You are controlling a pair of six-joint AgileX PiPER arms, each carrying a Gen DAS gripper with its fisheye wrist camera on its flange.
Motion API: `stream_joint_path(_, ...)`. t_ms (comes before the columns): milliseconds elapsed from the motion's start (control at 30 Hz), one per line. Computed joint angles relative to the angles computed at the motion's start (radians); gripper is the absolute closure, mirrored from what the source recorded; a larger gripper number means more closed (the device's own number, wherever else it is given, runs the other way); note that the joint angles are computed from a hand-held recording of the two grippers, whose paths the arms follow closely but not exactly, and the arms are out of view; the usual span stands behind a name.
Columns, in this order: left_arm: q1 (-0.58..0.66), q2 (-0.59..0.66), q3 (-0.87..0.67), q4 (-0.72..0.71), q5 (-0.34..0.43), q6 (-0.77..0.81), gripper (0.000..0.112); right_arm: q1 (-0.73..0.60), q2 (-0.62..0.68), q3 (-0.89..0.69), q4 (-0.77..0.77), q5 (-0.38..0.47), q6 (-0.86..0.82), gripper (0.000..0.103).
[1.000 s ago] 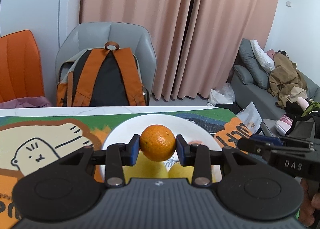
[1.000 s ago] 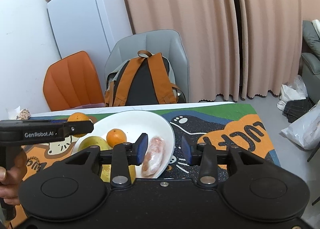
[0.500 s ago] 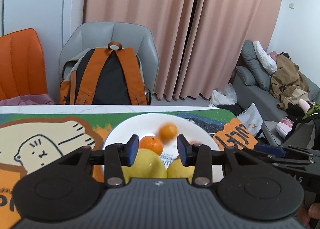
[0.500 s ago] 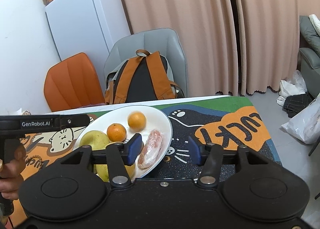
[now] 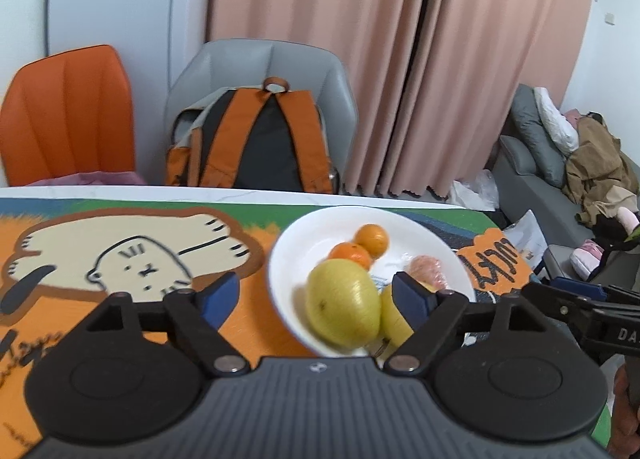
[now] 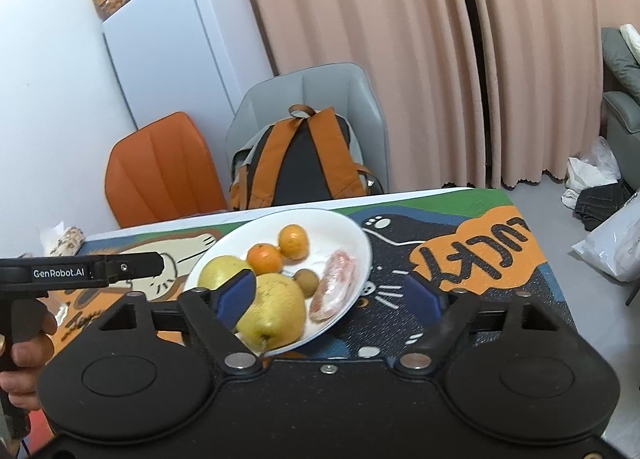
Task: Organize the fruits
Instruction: 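Lower the mandarin and wrapped meat onto the plate and open both tools, then withdraw both tools from the plate toward the small fruits on the mat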
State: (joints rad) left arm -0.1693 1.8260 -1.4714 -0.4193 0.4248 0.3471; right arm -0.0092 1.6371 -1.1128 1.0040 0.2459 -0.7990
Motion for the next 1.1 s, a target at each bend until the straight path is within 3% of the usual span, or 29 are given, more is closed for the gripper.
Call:
stream_joint_path(267, 0.058, -0.106, 0.105, -0.136, 0.002, 0.132, 0.017, 0.055, -0.076, 0.051, -0.056, -0.028, 0.057, 0.001)
stream_joint_path(433, 0.098, -0.173, 0.171, -0.195, -0.001, 0.188, 0.016, 0.072, -0.119, 0.082, -0.017, -0.020, 0.037, 0.000)
stream_joint_path(733, 0.175, -0.255, 0.257, -0.289, 0.030, 0.288, 0.016, 0.126, -0.177, 0.116, -0.201, -0.031, 0.235, 0.000)
stream_joint_path(967, 0.211, -0.304, 0.316, -0.272, 0.052, 0.282, 0.016, 0.164, -0.216, 0.126, -0.385, -0.003, 0.408, 0.000)
stream_joint_path(1100, 0.228, -0.332, 0.356, -0.278, 0.053, 0.294, 0.016, 0.167, -0.245, 0.148, -0.283, 0.017, 0.288, 0.000)
